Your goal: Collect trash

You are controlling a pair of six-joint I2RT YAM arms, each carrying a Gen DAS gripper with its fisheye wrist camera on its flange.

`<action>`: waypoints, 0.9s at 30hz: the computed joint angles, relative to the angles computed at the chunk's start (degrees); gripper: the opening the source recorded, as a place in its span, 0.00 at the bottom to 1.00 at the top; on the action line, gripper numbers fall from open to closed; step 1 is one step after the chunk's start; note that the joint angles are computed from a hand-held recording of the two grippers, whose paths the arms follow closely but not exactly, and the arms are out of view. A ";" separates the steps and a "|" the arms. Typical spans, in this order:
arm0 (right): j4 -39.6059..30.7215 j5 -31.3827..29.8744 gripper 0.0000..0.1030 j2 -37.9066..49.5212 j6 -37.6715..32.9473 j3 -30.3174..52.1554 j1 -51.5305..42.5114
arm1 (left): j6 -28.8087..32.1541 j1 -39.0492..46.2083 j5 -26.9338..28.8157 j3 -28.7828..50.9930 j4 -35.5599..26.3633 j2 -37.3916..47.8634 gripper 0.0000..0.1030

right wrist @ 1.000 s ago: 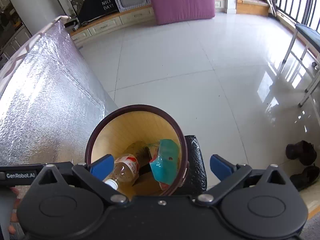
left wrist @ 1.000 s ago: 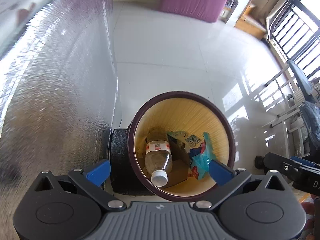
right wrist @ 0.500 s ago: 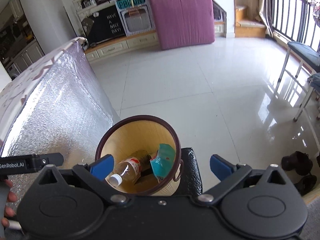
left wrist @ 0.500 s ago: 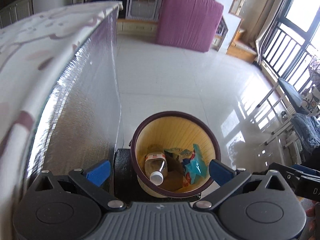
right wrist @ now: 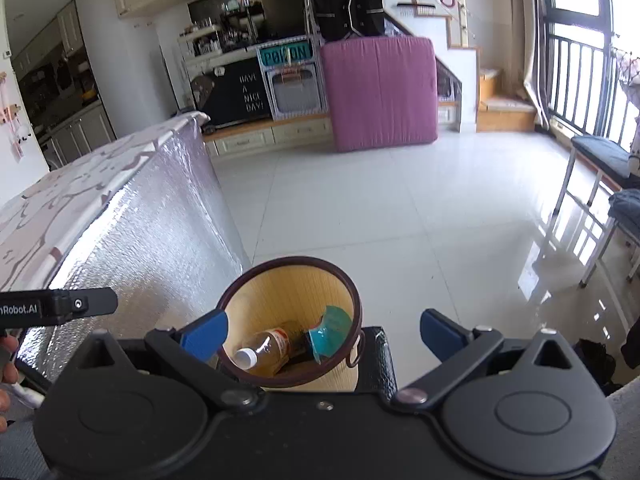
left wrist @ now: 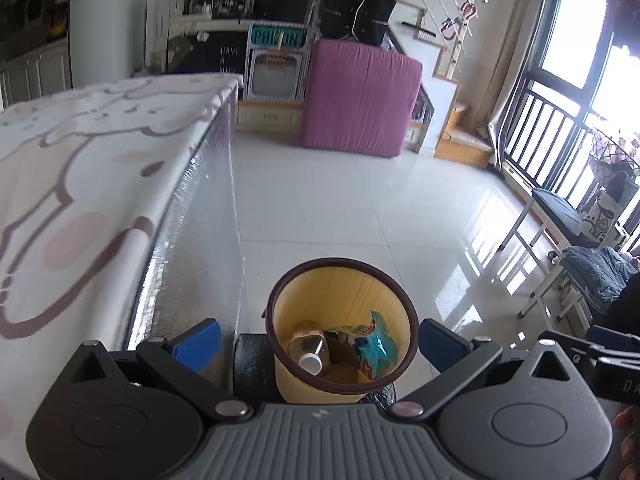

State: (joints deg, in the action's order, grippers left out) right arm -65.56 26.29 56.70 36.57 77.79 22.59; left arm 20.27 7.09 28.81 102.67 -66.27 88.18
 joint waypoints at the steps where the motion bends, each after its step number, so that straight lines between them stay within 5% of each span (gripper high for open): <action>1: -0.43 1.29 1.00 -0.20 0.82 0.19 1.34 | 0.61 0.66 0.46 -0.85 0.14 -0.93 1.00; 16: -11.49 21.03 1.00 1.84 17.99 3.63 25.25 | 8.15 11.56 5.23 -10.10 2.66 -9.87 1.00; 27: -20.06 28.36 1.00 5.30 27.51 6.49 34.50 | 12.03 16.39 9.20 -13.70 2.10 -12.89 1.00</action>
